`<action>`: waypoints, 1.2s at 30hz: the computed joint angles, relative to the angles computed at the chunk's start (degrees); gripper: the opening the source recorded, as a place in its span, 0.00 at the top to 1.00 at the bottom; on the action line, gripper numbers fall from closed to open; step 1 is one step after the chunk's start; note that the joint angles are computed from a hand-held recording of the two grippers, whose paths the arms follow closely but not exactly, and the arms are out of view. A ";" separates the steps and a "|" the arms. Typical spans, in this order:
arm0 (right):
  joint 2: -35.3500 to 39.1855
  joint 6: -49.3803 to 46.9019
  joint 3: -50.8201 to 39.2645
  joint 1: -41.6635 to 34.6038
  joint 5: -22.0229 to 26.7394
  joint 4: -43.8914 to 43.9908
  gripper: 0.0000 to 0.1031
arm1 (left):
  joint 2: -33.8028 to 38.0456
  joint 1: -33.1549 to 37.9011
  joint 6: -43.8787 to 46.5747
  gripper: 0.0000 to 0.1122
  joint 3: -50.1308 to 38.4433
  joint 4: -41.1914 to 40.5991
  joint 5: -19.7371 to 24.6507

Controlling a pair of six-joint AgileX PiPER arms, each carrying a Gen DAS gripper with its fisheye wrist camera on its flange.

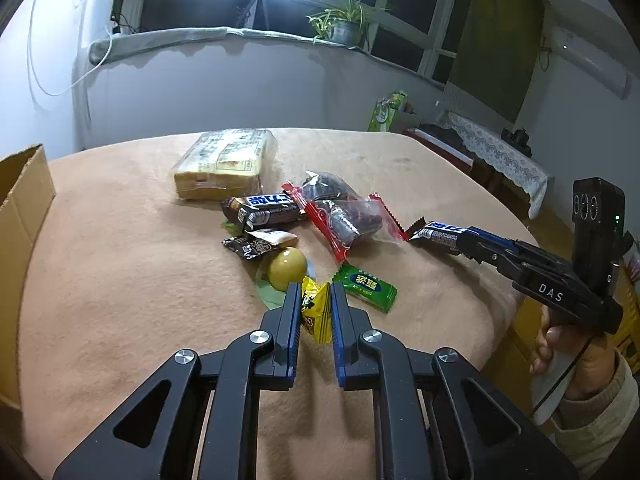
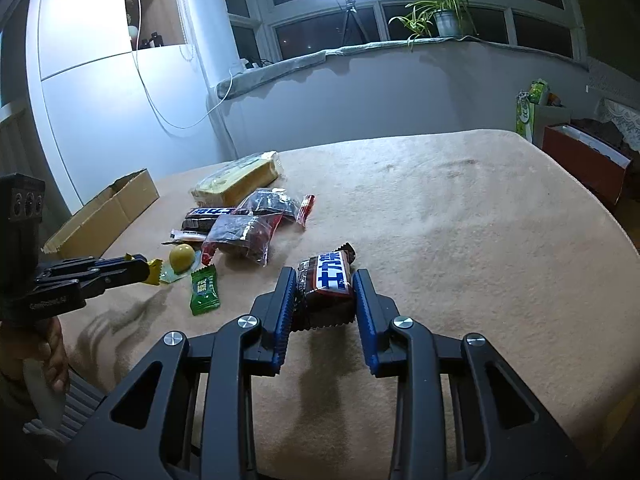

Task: Organize snacks
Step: 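Grasp the yellow candy packet with the left tool while the right tool holds the bar, then carry the yellow packet and chocolate bar into the box and open both tools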

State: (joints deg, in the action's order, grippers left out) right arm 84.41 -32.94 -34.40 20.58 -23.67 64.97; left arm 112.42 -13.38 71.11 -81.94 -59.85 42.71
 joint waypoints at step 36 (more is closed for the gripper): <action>6.26 -47.46 -28.24 9.01 -6.52 33.74 0.78 | -3.08 17.57 2.59 0.89 -5.22 -8.73 2.73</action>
